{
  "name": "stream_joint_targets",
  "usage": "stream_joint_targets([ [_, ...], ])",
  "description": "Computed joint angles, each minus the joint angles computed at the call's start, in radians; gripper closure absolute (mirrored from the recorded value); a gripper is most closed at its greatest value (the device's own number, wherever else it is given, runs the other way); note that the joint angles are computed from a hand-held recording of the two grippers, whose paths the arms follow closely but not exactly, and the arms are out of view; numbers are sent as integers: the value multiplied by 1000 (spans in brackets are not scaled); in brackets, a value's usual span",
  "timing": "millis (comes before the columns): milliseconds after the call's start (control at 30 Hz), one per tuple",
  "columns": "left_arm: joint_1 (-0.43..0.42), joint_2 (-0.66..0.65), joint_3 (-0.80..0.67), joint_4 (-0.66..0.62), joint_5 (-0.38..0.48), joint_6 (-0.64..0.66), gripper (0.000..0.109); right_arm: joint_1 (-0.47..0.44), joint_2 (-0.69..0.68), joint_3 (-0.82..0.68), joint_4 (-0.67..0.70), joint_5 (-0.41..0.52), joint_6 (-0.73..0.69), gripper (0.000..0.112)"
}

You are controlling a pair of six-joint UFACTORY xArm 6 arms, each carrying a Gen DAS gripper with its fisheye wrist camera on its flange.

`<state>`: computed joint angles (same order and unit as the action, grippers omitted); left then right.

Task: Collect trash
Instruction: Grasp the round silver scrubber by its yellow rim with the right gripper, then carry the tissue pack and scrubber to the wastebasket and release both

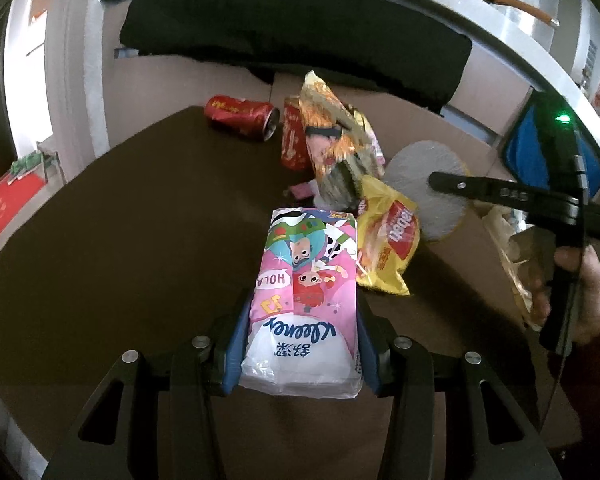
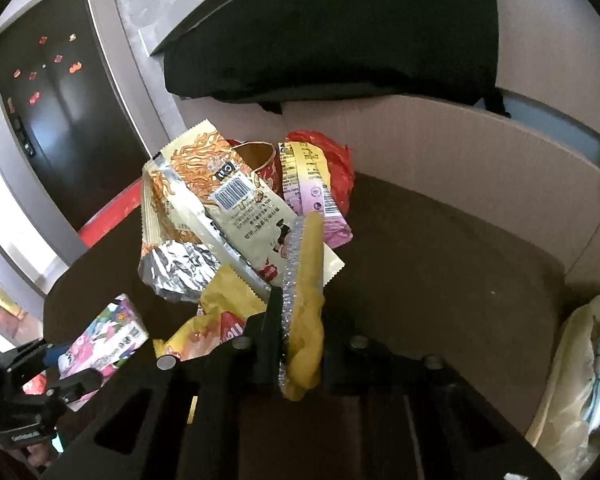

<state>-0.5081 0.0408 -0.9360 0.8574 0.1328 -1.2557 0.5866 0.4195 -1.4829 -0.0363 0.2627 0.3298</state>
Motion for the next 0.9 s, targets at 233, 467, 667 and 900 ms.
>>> stream_joint_targets([
  [233, -16, 9, -36, 82, 28, -70, 61, -13, -99, 107, -109, -26, 56, 99],
  [467, -51, 11, -97, 160, 79, -136, 61, -23, -211, 221, -137, -58, 64, 99],
  [667, -100, 21, -195, 240, 163, -180, 61, -37, -302, 297, -277, -84, 174, 99],
  [900, -183, 57, -367, 342, 262, -231, 61, -75, -446, 384, -466, -131, 314, 99],
])
